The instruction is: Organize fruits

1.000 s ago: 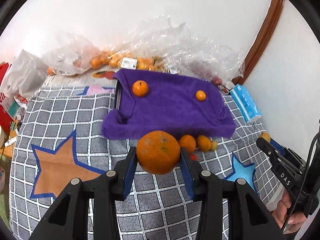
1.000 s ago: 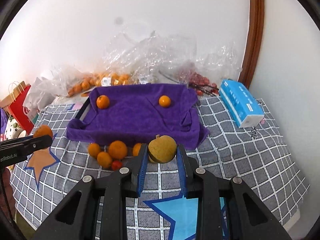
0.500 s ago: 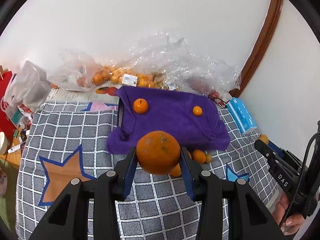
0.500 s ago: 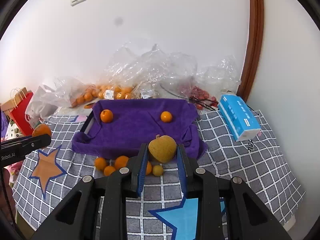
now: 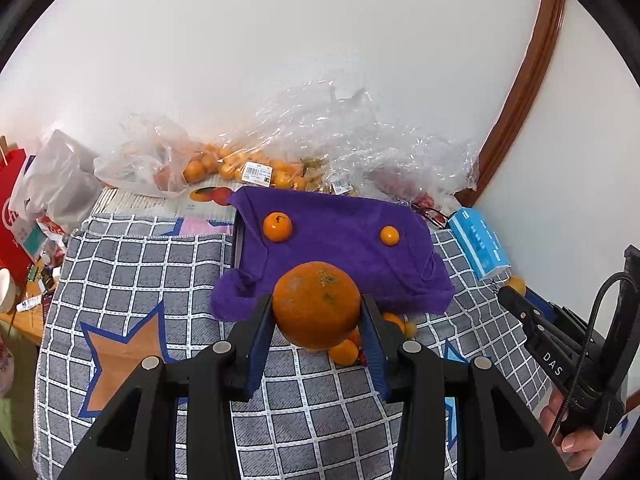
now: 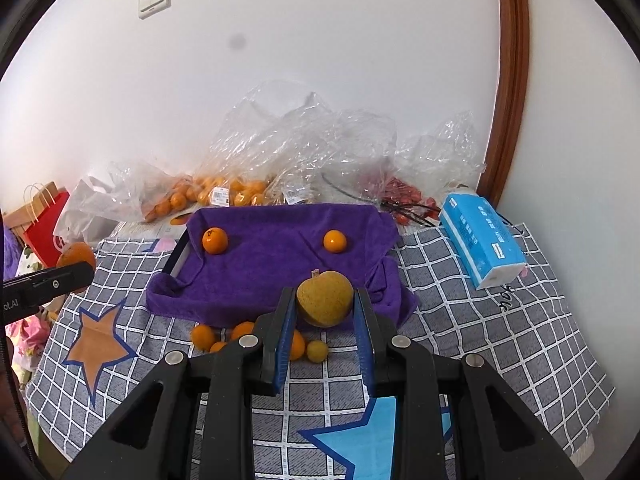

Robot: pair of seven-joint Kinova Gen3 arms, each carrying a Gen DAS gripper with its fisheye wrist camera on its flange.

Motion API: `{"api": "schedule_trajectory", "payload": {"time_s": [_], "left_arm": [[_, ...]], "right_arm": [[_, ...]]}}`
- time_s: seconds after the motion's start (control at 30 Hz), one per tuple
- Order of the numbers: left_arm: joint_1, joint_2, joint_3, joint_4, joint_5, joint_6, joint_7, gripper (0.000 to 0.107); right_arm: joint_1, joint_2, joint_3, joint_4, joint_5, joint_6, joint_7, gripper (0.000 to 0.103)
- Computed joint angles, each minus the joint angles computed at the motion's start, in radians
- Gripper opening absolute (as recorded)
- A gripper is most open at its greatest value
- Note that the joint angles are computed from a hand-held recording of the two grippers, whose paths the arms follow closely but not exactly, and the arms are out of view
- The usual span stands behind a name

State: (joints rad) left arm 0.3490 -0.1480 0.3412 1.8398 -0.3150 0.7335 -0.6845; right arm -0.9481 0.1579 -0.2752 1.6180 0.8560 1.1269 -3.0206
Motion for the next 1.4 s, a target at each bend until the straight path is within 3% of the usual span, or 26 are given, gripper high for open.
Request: {"api": "schedule_trajectory", "payload": {"time_s": [0.77,1.4], "left_arm": [[-0.024,0.008,-0.032,-0.02,0.019,-0.035,-0.05,0.04],[-0.014,0.087,-0.083,-0.059,0.035,-0.072,-0.103,0.04]], "right_arm": [[0.023,0.008,0.016,-0.037,0.008,-0.018,0.051,0.028],[0.055,0.042,0.057,-0.056,-0.029,-0.056,0.108,0.028]]}}
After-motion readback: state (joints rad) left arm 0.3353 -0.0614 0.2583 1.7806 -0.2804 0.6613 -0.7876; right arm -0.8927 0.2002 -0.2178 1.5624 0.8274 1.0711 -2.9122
